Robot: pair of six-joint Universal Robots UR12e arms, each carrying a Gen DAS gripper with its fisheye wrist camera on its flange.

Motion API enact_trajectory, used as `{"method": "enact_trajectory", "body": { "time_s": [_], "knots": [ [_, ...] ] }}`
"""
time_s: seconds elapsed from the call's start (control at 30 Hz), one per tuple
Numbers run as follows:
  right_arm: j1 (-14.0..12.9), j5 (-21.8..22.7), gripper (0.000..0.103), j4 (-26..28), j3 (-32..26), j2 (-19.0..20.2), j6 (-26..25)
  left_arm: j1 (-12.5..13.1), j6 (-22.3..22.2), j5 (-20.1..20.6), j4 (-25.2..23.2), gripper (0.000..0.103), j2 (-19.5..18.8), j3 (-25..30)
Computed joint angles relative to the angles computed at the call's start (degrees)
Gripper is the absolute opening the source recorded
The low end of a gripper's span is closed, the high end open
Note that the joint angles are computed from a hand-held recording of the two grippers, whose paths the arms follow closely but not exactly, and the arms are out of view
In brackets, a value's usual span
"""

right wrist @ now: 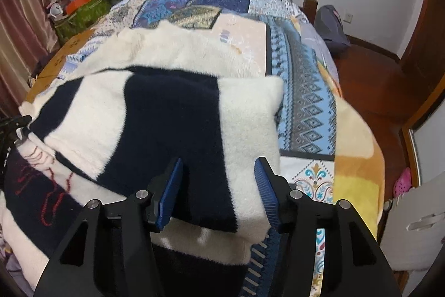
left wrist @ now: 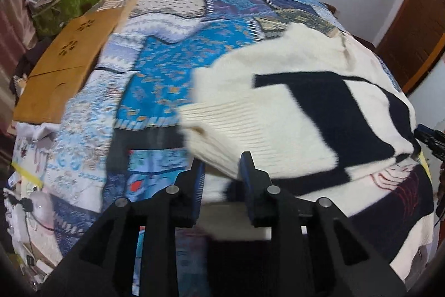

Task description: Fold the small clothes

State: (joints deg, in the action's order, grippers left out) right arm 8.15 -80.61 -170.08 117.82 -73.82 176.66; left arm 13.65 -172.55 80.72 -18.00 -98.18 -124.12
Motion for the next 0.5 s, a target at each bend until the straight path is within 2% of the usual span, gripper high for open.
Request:
{"method": "enact_trajectory", "body": {
  "time_s": [0.1, 0.2, 0.27, 0.5],
  "knots": [
    [0.0, -0.2, 0.051, -1.8, 0.0, -0.1, 0.2, 1.4, -0.7, -1.0, -2.4, 0.026, 0.2, 0.5],
    [0.1, -1.4, 0.060, -3.7, -0.1, 0.5, 0.6, 2.1, -1.4, -3.3, -5.3, 0.026, -0.3, 1.4],
    [0.0, -1.7, 0.060, -3.8, -0.3, 1.0, 1.6, 1.6, -1.8, -2.5, -5.9, 0.026, -1.0, 2.0],
    [-1.4, -0.2, 0.060, -1.4, 0.9, 1.4, 3.8, -1.4, 0.5, 5.0, -0.7, 0.029, -2.5, 1.4]
  ]
}}
